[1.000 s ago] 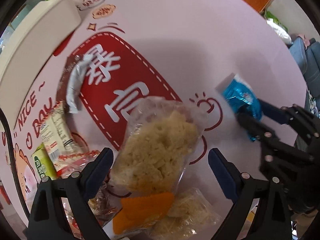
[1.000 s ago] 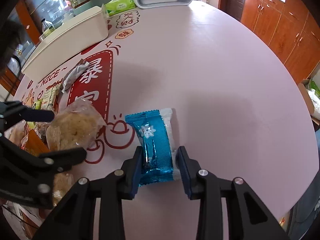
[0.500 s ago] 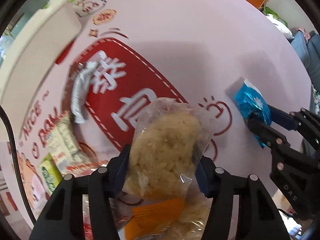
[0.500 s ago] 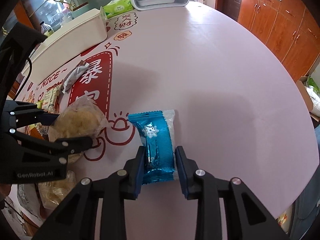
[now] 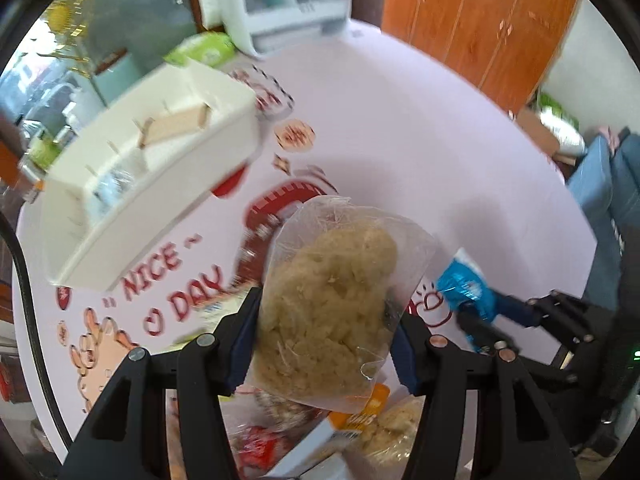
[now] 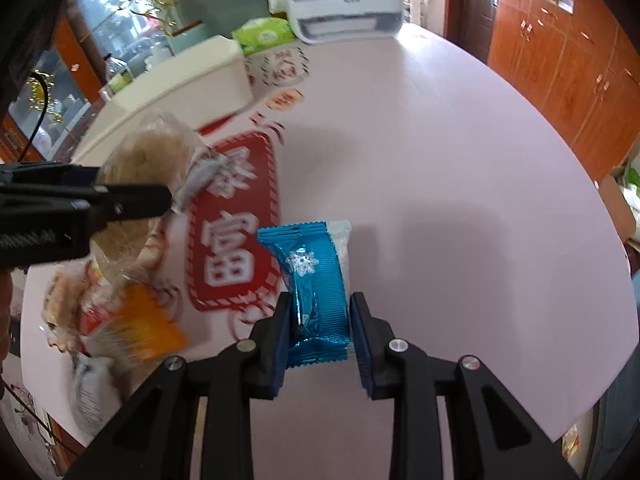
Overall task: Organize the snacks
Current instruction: 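Drop the bread bag and blue candy into the white tray with both grippers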
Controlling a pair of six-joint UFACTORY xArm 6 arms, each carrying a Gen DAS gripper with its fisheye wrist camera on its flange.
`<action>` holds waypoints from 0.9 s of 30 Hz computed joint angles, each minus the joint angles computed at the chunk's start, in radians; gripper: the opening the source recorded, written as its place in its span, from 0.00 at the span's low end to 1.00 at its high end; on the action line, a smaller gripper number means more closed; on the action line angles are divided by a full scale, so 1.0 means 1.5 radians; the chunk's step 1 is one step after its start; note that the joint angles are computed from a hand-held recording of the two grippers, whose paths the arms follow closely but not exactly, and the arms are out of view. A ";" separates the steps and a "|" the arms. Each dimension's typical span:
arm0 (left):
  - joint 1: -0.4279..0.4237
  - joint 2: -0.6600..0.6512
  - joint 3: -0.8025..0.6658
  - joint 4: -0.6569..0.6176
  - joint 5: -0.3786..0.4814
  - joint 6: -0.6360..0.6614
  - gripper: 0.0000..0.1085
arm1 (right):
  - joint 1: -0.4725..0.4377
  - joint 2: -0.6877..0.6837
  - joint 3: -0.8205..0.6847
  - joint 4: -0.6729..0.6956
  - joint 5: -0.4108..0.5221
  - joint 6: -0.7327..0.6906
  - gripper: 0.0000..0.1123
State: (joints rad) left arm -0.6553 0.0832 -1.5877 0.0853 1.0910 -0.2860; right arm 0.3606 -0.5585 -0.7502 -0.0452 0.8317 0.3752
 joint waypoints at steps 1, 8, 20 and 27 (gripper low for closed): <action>0.008 -0.015 0.004 0.001 -0.004 -0.001 0.52 | 0.006 0.006 -0.010 0.000 -0.003 0.000 0.26; 0.053 -0.095 0.008 0.026 0.011 -0.007 0.52 | 0.060 0.084 -0.115 0.012 -0.033 -0.015 0.25; 0.171 -0.112 -0.054 0.054 0.042 0.023 0.52 | 0.120 0.268 -0.389 0.026 -0.055 -0.069 0.25; 0.222 -0.035 -0.174 0.052 0.063 0.048 0.52 | 0.108 0.385 -0.584 0.011 -0.024 -0.084 0.25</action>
